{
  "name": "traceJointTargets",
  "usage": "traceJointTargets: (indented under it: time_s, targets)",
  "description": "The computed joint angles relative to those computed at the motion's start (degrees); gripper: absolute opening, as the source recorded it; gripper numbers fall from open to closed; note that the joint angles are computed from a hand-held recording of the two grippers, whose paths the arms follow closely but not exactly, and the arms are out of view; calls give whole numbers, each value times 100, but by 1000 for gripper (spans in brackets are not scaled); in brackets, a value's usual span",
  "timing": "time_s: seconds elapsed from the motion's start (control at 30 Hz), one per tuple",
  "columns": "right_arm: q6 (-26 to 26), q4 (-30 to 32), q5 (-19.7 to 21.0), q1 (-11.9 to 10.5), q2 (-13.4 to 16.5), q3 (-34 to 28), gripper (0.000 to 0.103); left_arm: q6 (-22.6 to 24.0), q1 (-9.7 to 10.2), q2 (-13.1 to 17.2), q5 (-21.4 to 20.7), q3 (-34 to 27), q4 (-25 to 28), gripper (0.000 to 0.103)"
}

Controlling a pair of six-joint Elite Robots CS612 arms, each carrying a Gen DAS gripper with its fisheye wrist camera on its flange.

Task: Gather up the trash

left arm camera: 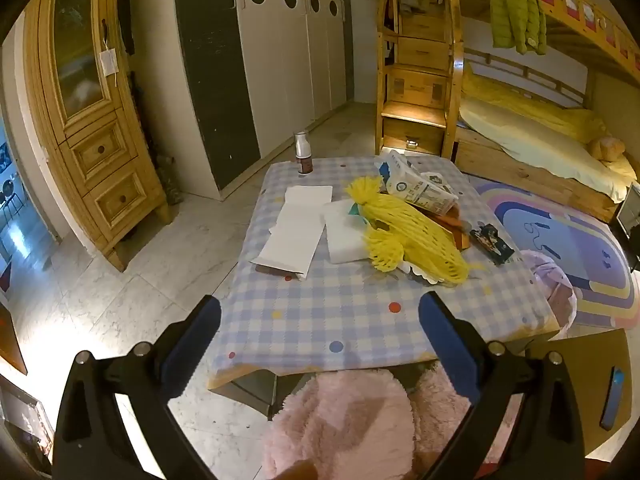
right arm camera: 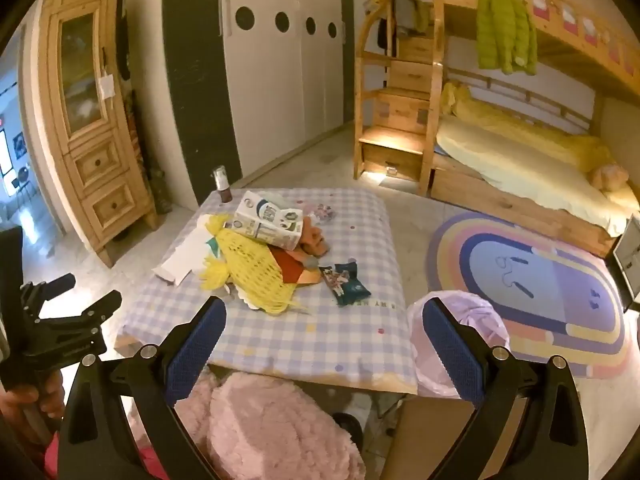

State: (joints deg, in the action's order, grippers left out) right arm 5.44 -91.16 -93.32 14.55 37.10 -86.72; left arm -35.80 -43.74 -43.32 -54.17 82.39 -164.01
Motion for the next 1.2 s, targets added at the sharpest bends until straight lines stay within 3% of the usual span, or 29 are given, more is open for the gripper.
traceJointTargets:
  time_s: [0.43, 1.2]
  targets:
    - [109, -8, -7, 74, -54, 46, 98, 7, 16, 2, 39, -27, 212, 96]
    - [39, -31, 110, 15, 0, 45, 98, 13, 45, 15, 13, -29, 234, 96]
